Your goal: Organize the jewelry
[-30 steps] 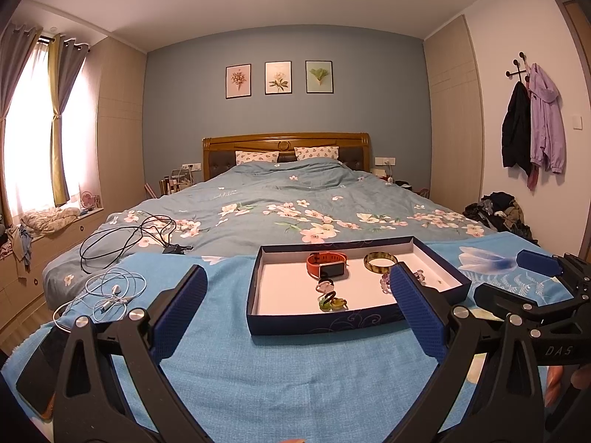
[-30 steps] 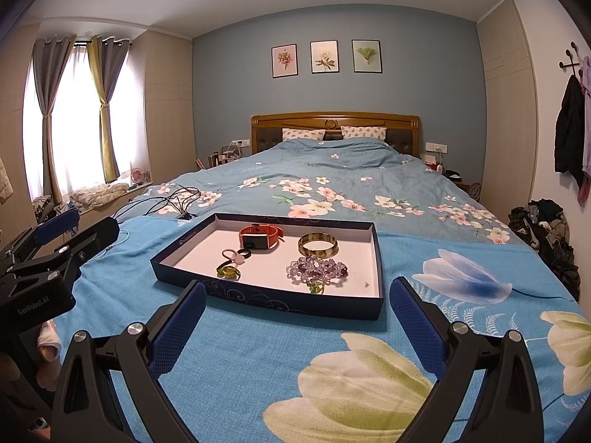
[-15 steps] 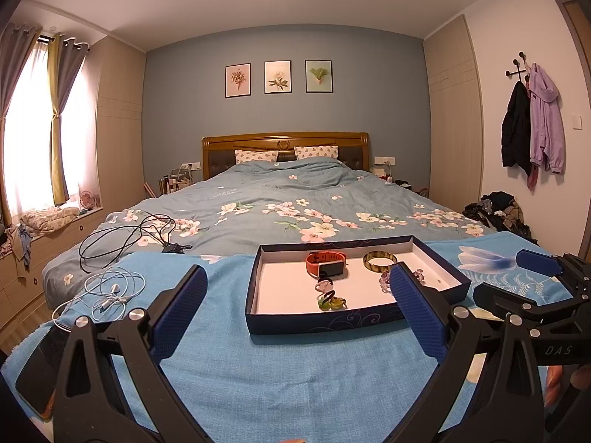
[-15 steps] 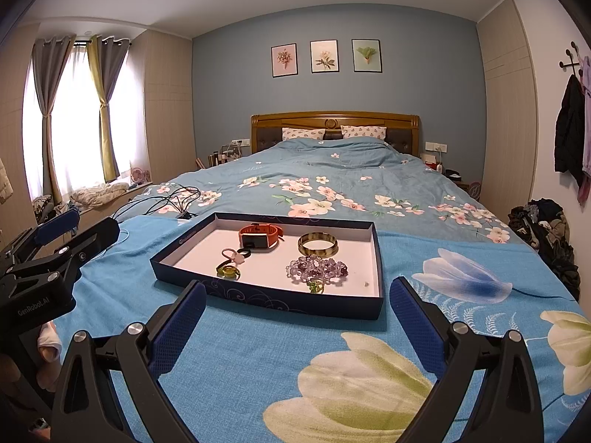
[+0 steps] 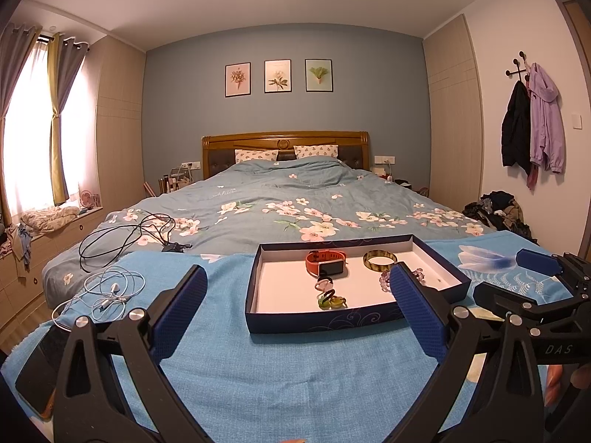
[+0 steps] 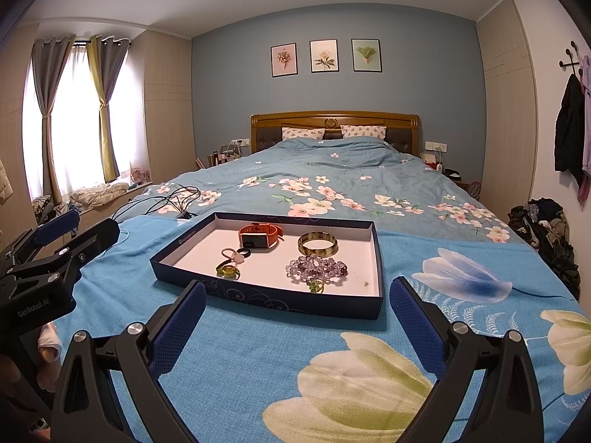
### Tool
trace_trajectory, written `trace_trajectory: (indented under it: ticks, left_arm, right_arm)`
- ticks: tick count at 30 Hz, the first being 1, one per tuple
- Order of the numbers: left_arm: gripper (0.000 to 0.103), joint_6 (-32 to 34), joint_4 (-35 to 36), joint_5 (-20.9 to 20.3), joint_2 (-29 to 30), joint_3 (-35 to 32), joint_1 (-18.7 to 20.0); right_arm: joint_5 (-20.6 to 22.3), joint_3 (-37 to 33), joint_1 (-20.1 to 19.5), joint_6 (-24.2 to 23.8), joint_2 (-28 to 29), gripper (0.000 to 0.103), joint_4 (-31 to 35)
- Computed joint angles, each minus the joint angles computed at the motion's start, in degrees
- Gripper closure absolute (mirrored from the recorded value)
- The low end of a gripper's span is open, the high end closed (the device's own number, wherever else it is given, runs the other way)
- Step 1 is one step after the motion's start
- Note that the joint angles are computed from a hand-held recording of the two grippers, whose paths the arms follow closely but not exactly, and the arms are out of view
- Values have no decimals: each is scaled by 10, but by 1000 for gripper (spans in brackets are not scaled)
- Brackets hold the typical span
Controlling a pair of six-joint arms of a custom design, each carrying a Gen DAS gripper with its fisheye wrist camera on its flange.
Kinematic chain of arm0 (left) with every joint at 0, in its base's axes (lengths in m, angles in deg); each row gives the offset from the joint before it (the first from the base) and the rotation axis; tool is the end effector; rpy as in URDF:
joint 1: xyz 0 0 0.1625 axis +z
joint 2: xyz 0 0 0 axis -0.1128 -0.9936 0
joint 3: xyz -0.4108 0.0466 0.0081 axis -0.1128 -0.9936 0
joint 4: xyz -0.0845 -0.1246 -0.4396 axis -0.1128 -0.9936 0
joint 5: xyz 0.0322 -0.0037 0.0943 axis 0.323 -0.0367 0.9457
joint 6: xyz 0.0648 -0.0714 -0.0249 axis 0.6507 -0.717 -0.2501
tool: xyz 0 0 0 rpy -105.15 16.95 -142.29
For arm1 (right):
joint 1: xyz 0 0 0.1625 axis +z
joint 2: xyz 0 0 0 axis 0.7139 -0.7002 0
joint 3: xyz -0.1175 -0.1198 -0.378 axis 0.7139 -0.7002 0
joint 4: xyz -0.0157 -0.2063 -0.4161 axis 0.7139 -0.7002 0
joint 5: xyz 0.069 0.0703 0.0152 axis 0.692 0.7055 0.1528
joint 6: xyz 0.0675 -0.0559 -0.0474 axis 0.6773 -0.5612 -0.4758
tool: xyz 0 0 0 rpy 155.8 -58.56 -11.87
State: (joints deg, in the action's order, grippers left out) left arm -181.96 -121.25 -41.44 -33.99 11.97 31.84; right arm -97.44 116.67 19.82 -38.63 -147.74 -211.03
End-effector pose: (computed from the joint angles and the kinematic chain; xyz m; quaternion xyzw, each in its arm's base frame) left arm -0.3995 -0.4459 -0.0806 0.1786 0.7011 -0.5904 0.3579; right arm -0.0726 -0.5653 0.3215 0.3650 -0.8031 0.4332 0.1847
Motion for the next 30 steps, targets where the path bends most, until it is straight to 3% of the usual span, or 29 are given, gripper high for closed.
trace_trajectory:
  ticks: [30]
  left_arm:
    - [6,-8,9,2,3,-3,1]
  right_arm:
    - [1,-1,-1,1,0,7,2]
